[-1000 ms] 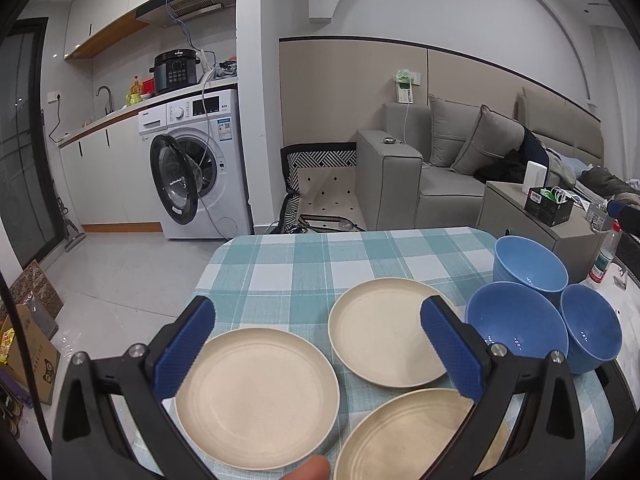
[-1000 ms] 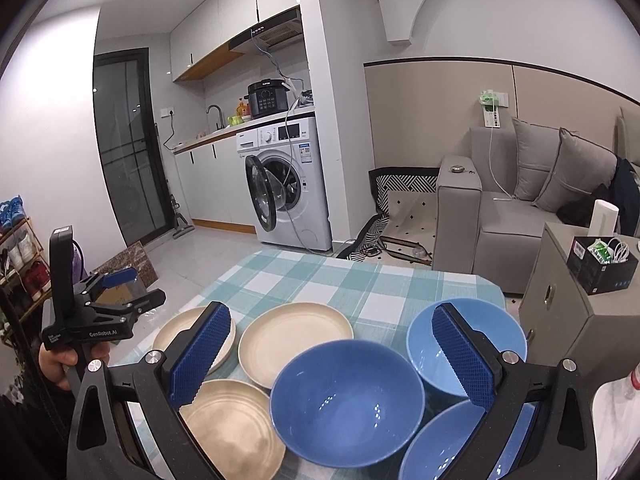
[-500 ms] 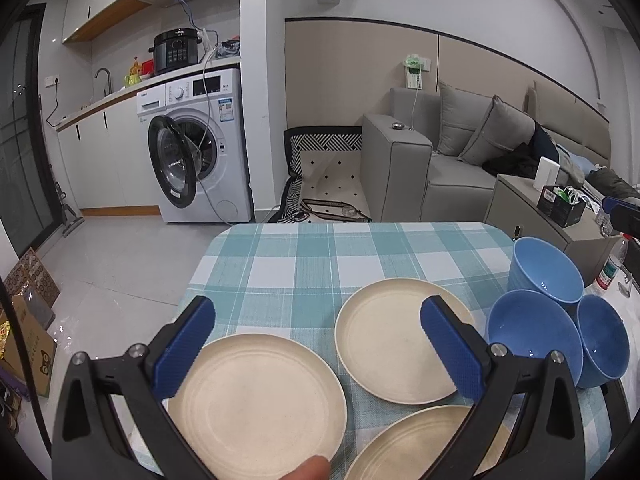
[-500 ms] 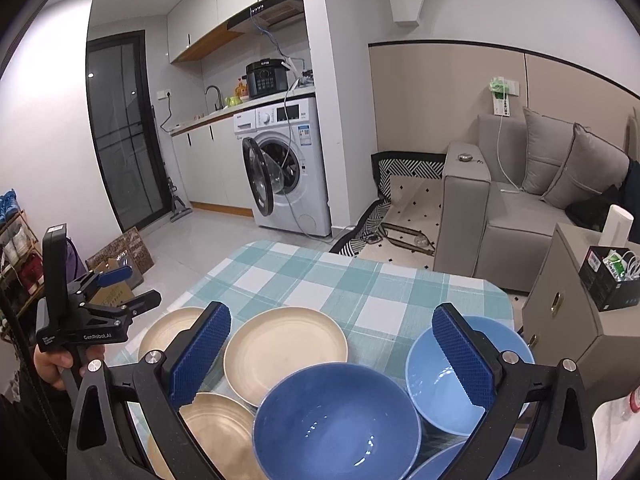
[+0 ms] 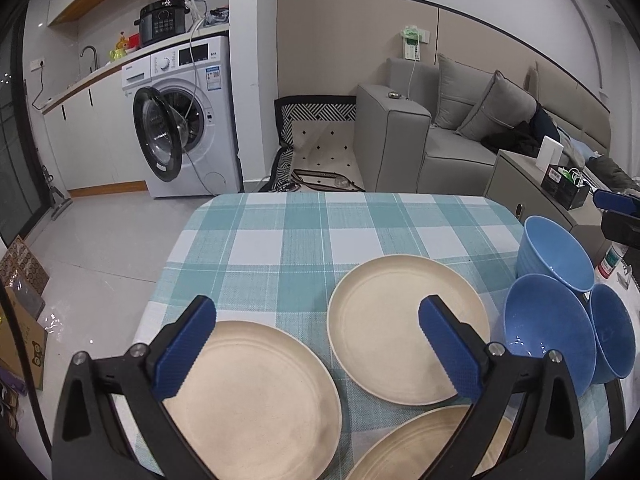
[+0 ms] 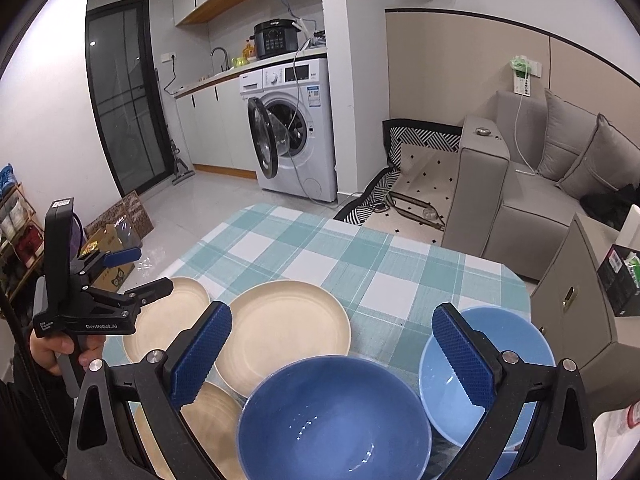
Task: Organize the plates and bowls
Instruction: 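Move the right tool toward the rim of the large beige plate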
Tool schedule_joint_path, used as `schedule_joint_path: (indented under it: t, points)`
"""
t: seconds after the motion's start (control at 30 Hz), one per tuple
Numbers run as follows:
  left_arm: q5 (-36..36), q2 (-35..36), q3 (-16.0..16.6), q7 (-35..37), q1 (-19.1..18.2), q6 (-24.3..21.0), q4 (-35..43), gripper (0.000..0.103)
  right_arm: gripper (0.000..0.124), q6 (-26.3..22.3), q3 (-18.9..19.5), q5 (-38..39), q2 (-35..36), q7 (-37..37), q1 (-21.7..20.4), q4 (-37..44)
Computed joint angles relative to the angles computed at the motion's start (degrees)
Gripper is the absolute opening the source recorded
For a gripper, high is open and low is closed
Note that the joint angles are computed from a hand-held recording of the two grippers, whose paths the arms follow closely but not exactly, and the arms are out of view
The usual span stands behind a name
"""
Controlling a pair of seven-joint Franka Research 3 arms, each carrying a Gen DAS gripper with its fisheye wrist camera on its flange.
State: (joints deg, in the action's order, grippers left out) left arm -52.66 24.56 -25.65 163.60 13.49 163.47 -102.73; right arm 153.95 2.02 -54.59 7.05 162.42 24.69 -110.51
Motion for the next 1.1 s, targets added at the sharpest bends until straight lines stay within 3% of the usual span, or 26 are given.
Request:
schedule_joint_path:
  t: [0.2, 0.43, 0.7, 1.1]
  points:
    - [6.77, 2.44, 2.18, -5.57, -2.04, -1.16, 1.96, 0.094, 0.102, 0.27, -0.58, 6.22, 3.65, -6.61, -0.12, 3.09]
    - [15.46, 5.81, 2.06, -13.01, -2.08, -1.89, 4.47, 0.090, 0.098, -0.28, -2.40, 14.00, 7.80, -14.00, 0.97, 6.67]
    - [23.53, 8.42, 1.32, -18.56, -1.56, -3.87, 6.53, 0.090, 0.085, -2.13, -3.72, 24.17, 12.12, -23.48, 1.70, 10.67]
    - [30.52, 10.31, 1.17, -22.99, -2.07, -5.79, 7.86, 0.090, 0.081, -6.93, -4.63, 34.43, 17.54, -32.90, 2.20, 16.77]
